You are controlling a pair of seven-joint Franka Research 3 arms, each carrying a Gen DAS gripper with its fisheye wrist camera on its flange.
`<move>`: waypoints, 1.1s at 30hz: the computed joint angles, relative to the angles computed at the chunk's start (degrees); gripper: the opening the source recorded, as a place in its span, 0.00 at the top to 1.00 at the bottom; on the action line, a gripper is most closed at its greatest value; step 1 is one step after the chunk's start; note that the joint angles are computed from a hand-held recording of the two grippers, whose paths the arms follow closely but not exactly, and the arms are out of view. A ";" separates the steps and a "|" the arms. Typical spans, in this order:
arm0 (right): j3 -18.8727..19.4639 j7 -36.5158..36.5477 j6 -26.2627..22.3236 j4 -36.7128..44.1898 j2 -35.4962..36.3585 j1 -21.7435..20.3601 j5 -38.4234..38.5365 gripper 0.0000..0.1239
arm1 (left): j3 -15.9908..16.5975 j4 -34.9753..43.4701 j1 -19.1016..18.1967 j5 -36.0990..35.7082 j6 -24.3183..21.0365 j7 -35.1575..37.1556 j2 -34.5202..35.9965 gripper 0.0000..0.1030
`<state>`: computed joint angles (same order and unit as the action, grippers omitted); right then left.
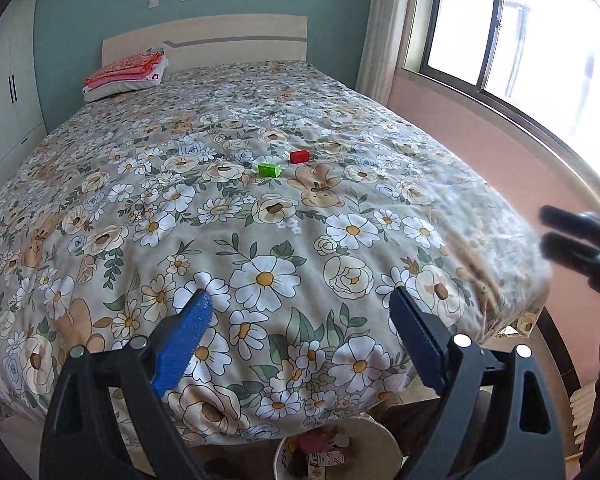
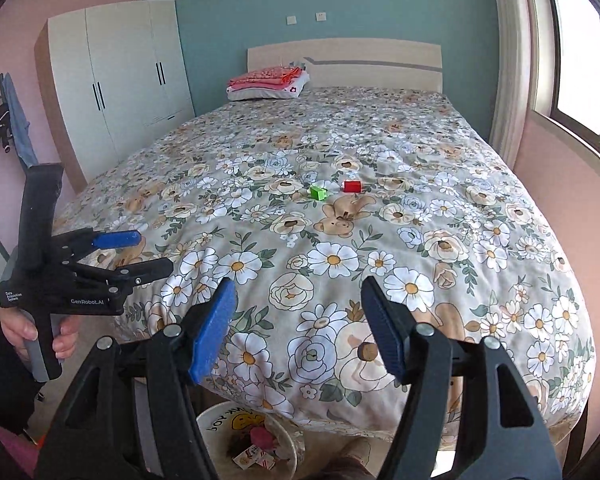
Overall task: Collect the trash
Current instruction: 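Move both tools from the bin toward the green lego and red brick, then grasp the green lego brick with the left tool while the right tool grasps the red brick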
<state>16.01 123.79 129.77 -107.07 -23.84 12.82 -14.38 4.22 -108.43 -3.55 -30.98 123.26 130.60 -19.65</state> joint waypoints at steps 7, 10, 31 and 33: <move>-1.28 -1.37 2.41 5.85 6.49 -0.30 -2.00 0.44 | -1.70 6.45 0.03 -0.72 1.11 0.29 6.24 0.11; -2.56 -2.16 3.30 8.65 9.82 0.30 -2.14 0.44 | -2.78 9.47 0.70 -1.40 1.25 -0.04 9.59 0.11; -15.12 -7.91 0.42 36.25 38.41 5.78 -4.36 0.44 | -16.38 43.13 7.48 1.42 -3.34 -2.46 42.10 0.10; -16.18 -8.83 0.12 39.66 41.55 5.61 -2.48 0.44 | -17.74 48.17 7.51 2.47 -4.85 -2.87 46.20 0.10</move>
<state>-0.17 114.96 129.88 -67.41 17.72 18.42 -16.86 -13.52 -60.26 3.96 -28.51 118.42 127.72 26.55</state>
